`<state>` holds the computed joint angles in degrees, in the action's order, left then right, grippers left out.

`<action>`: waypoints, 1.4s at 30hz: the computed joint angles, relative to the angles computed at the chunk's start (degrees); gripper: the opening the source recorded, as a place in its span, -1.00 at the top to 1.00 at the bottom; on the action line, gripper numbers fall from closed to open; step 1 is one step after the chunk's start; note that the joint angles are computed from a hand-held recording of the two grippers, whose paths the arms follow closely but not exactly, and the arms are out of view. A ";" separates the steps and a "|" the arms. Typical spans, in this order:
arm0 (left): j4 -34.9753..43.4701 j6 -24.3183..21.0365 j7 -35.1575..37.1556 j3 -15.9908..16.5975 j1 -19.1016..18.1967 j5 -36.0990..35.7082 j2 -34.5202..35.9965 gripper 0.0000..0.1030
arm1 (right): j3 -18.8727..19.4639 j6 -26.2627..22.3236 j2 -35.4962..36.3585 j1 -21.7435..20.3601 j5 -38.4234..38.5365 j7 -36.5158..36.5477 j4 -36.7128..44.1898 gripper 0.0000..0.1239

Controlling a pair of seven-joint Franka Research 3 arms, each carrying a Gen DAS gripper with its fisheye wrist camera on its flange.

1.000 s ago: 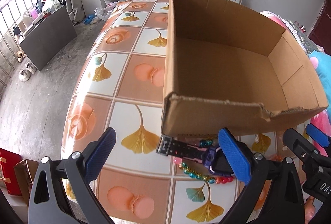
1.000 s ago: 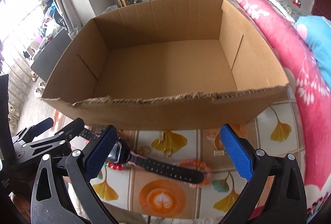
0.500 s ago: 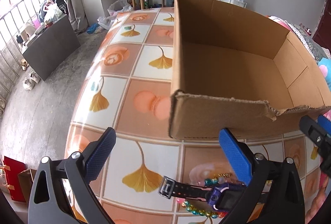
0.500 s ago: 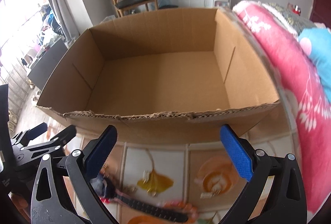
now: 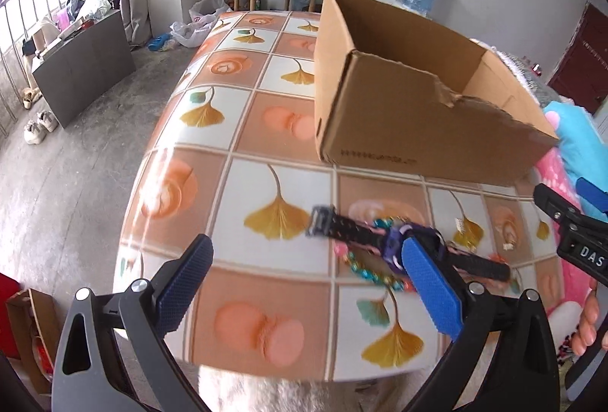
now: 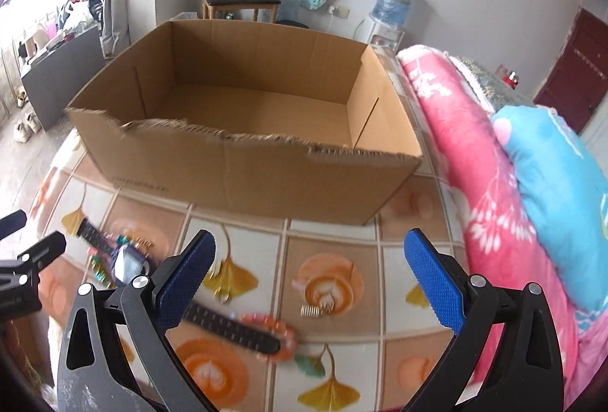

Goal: Organize jewelry
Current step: 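Move the right tool down toward the black smartwatch strap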

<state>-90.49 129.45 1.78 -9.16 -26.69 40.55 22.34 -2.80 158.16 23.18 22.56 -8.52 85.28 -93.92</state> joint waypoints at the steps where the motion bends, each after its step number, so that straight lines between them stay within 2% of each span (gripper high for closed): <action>1: -1.61 1.33 -1.64 0.07 -0.27 0.70 -1.07 -0.91 | 0.46 0.21 -0.67 -0.48 0.76 -0.48 -0.92 -0.55; 3: -3.80 2.60 -4.03 -0.12 -0.62 1.60 -2.66 -0.91 | 0.58 1.18 -2.98 -0.68 1.16 -0.52 -3.96 -0.55; 8: -6.54 4.49 -8.20 -0.65 -0.63 3.89 -5.07 -0.91 | -0.27 2.68 -4.79 -0.01 -1.13 1.35 -5.74 -0.55; 14: -6.61 1.63 -11.33 -1.36 -1.17 6.73 -6.07 -0.91 | -0.13 5.03 -7.12 -0.49 -2.53 2.37 -8.56 -0.55; 26: -5.68 -1.12 -11.63 -2.13 -1.52 7.95 -5.87 -0.91 | -0.72 6.38 -8.16 -0.20 -6.35 5.17 -9.86 -0.55; 31: -4.28 -4.28 -10.90 -2.25 -2.28 8.30 -5.21 -0.91 | 0.13 6.31 -8.08 -0.96 -5.15 4.20 -9.79 -0.55; 33: -3.80 -6.08 -10.37 -2.29 -2.53 8.07 -5.00 -0.91 | 2.53 6.35 -8.05 -3.14 -0.31 0.44 -9.78 -0.55; 36: -3.28 -8.19 -9.02 -2.35 -2.45 6.80 -4.54 -0.91 | 8.25 7.16 -8.33 -8.45 12.62 -10.98 -10.56 -0.55; 39: -4.94 -7.85 -9.10 -2.34 -1.89 5.84 -5.13 -0.91 | 12.80 8.53 -8.61 -12.80 24.67 -22.86 -12.01 -0.55; 42: -7.52 -5.01 -9.44 -2.41 -0.93 5.39 -6.11 -0.91 | 14.13 5.59 -8.17 -14.62 31.99 -29.83 -11.61 -0.55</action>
<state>-98.01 124.45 -7.66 -11.57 -27.62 45.94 16.24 11.32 163.75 15.01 7.94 23.47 55.45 -105.53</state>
